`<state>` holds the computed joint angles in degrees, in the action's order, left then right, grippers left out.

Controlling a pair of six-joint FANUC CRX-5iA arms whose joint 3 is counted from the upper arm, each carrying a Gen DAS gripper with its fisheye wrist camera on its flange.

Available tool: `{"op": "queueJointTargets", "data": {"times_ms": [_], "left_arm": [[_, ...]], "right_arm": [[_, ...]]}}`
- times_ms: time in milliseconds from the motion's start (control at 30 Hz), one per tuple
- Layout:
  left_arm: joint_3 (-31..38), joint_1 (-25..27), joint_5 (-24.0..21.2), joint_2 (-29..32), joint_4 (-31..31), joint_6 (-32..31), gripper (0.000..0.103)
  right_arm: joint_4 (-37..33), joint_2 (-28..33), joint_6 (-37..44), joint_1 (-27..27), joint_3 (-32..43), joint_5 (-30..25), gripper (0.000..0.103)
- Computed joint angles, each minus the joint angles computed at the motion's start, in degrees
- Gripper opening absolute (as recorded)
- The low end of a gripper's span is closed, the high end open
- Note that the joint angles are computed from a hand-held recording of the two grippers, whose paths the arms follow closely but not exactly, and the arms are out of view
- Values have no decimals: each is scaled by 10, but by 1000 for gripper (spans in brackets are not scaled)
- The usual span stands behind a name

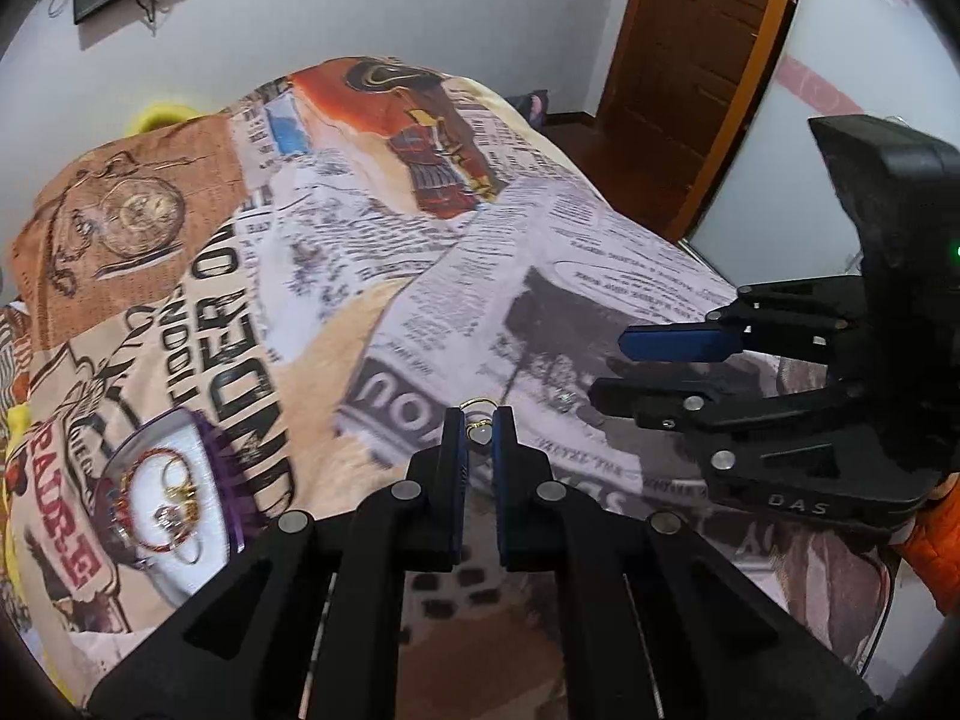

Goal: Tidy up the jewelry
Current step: 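Carry the gold earring in the left tool over the heart tin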

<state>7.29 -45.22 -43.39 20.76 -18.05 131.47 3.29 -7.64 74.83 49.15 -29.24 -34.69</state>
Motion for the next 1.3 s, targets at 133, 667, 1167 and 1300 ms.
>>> {"op": "queueJointTargets", "data": {"times_ms": [133,667,1167,1300], "left_arm": [[-16,0,1,-15,-9,10,7],[-51,-6,1,-68,-57,74,7],[-102,-17,-34,-165,-135,151,7],[-118,-16,-43,-187,-149,166,7]], "right_arm": [[-32,22,39,0,23,-10,28],[-40,15,24,13,41,-10,9],[55,-22,-64,80,44,15,9],[71,-19,-78,100,50,24,9]]}}
